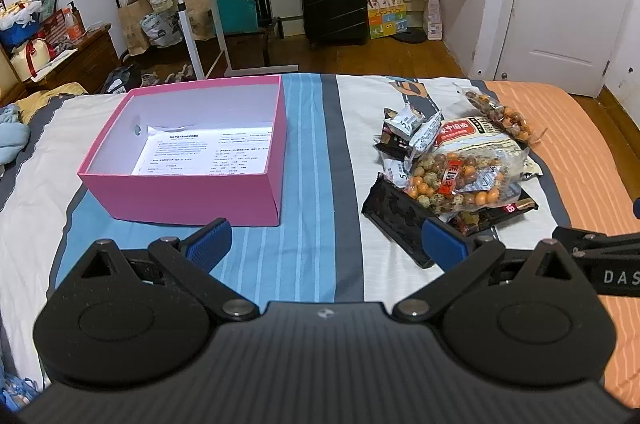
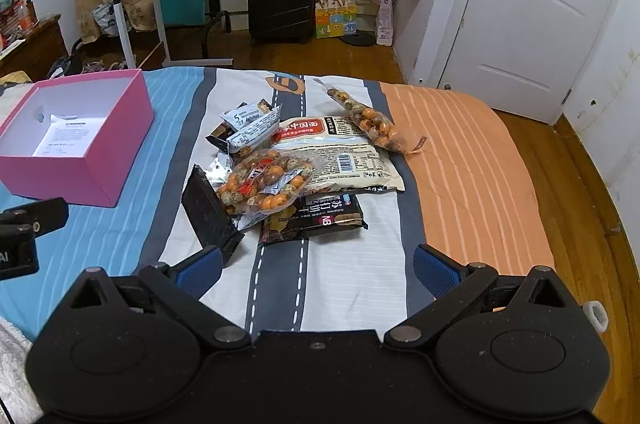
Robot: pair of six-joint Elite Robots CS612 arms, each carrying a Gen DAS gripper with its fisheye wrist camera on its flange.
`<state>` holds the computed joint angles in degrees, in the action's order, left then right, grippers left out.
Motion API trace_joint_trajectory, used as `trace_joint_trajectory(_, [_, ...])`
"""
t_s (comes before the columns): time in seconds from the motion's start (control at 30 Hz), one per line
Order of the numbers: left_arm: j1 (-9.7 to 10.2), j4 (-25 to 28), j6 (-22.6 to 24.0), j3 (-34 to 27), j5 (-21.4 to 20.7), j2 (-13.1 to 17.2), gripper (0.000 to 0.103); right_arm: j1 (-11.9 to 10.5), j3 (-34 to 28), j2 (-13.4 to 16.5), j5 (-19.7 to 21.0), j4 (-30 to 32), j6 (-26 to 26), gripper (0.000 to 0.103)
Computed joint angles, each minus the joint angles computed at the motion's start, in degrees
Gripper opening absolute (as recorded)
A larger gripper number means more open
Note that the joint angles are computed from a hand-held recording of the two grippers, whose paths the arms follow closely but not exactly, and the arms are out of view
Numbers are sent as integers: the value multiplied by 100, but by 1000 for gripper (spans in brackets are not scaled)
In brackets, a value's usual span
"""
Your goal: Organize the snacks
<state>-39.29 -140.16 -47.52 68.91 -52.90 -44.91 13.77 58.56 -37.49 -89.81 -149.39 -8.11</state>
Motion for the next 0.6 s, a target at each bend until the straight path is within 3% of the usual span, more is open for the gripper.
trace_joint_trajectory(0.3, [-4,-24,15,-19,-12,11,103,4,13,-12,7,8,-18,103])
trace_joint_trajectory(0.6, [9,-449,118,38,-76,-2,100,-18,279,-147,155,-686,-329,103])
